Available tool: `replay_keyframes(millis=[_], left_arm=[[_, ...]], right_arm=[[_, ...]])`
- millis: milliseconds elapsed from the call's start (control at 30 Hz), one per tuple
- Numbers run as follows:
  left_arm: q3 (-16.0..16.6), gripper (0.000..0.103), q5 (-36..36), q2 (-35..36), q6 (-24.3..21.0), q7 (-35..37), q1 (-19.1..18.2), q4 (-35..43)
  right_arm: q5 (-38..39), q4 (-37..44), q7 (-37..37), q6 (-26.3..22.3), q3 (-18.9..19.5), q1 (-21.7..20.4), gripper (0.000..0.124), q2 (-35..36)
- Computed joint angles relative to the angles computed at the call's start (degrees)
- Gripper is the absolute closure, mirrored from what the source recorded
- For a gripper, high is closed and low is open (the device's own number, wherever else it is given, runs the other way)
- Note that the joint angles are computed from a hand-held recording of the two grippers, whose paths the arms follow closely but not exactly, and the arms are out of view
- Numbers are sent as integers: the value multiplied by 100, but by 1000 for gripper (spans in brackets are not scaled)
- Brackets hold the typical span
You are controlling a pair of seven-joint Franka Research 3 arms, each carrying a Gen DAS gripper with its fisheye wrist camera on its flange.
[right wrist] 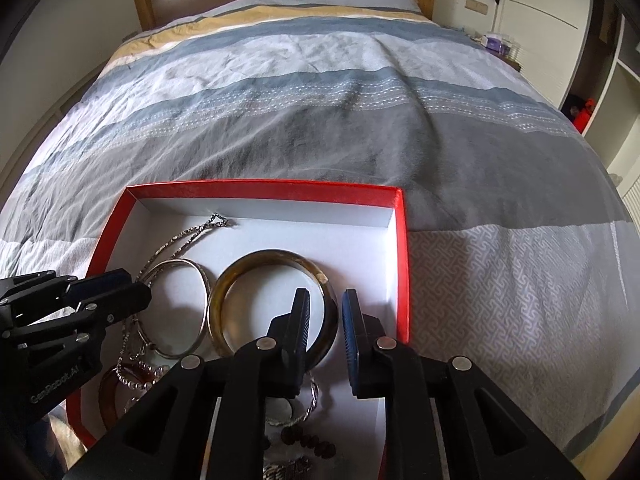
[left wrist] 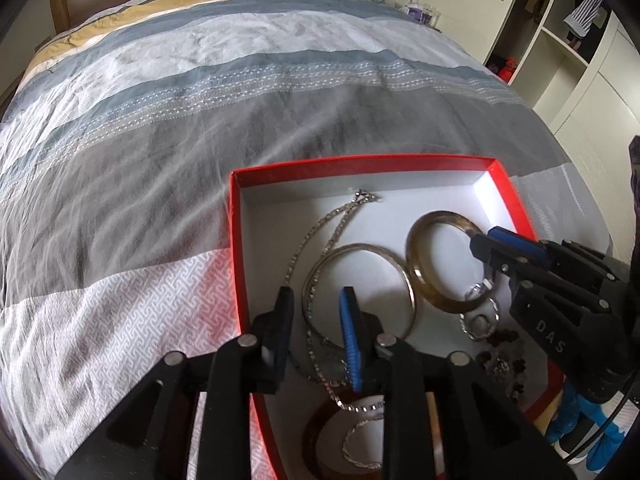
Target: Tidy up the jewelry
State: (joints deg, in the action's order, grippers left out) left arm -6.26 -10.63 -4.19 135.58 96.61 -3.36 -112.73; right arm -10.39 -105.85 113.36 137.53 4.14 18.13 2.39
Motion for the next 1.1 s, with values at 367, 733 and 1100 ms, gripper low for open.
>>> replay_keyframes(millis=[367,733,1100], left_arm=[[247,70,-657,-633,233,633,-41,-475],[778,61,-756,-1434,725,1022,83,-1361],[1245,59,-706,-1809,1619,1431,296,-2119]], right_arm=[[-288,-404,651,143,136,-12,96,-485],[-915,-953,1975,606,577,-6,79,-1020],[-2300,-1238,3792,855,1042,-85,58,-1300]])
